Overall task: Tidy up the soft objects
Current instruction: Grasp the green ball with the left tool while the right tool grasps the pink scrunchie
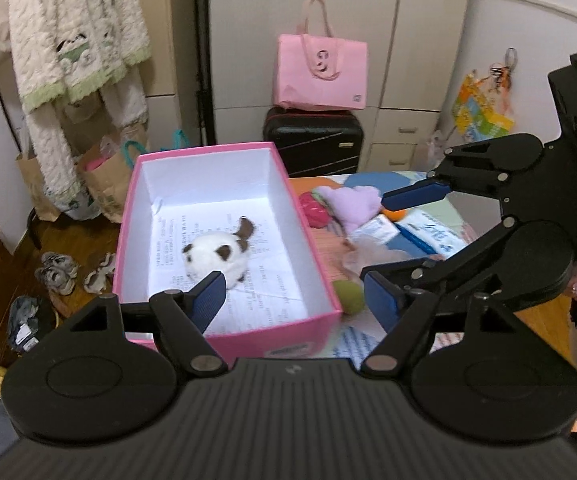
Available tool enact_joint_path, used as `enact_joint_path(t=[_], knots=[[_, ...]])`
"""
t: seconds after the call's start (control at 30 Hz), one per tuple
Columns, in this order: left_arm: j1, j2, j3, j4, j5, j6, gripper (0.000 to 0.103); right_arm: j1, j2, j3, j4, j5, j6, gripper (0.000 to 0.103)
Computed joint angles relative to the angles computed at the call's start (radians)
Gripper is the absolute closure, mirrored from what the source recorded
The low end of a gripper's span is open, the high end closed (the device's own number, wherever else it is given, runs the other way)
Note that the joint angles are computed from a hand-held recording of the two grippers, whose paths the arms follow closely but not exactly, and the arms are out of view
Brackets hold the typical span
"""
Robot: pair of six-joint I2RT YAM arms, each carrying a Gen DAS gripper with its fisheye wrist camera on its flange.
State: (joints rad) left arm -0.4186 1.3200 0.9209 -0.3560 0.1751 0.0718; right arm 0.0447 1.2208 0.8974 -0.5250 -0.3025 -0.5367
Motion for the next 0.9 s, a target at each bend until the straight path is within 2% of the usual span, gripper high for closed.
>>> enact_joint_path(t=[0.17,0.33,0.53,0.67,0.77,0.83,0.9], knots=[[-0.077,-0.043,-0.034,0.009,-0.038,-0.013,0.025,-0.116,-0.16,-0.084,-0.048,-0.057,-0.025,0.033],[-0.168,-0.041,-0.069,0.036,-0.065,-0.016,0.017,-0.35,-0.291,-0.151,-0.131,-0.211,-0.107,0.032],[-0.27,0.033,-0.099,0.101,-0.084,-0.016,0.017,-0.638,-0.364,-0.24,-0.202,-0.382,-0.248,0.031],[-0.324,0.092,-0.138,0.203,-0.108,-0.028,0.017,-0.793,-0.368,-0.312,-0.216,-0.463,-0.353,0.03],[-0.366,0.139,-0.171,0.308,-0.146,-0.025,0.017,-0.885,-0.317,-0.35,-0.202,-0.514,-0.431,0.029],[-0.393,0.181,-0.186,0.374,-0.182,-0.033,0.017,-0.924,-0.292,-0.391,-0.148,-0.528,-0.457,0.029],[-0.429,0.221,-0.199,0.439,-0.259,-0.053,0.017,-0.951,-0.283,-0.432,-0.103,-0.541,-0.472,0.029]])
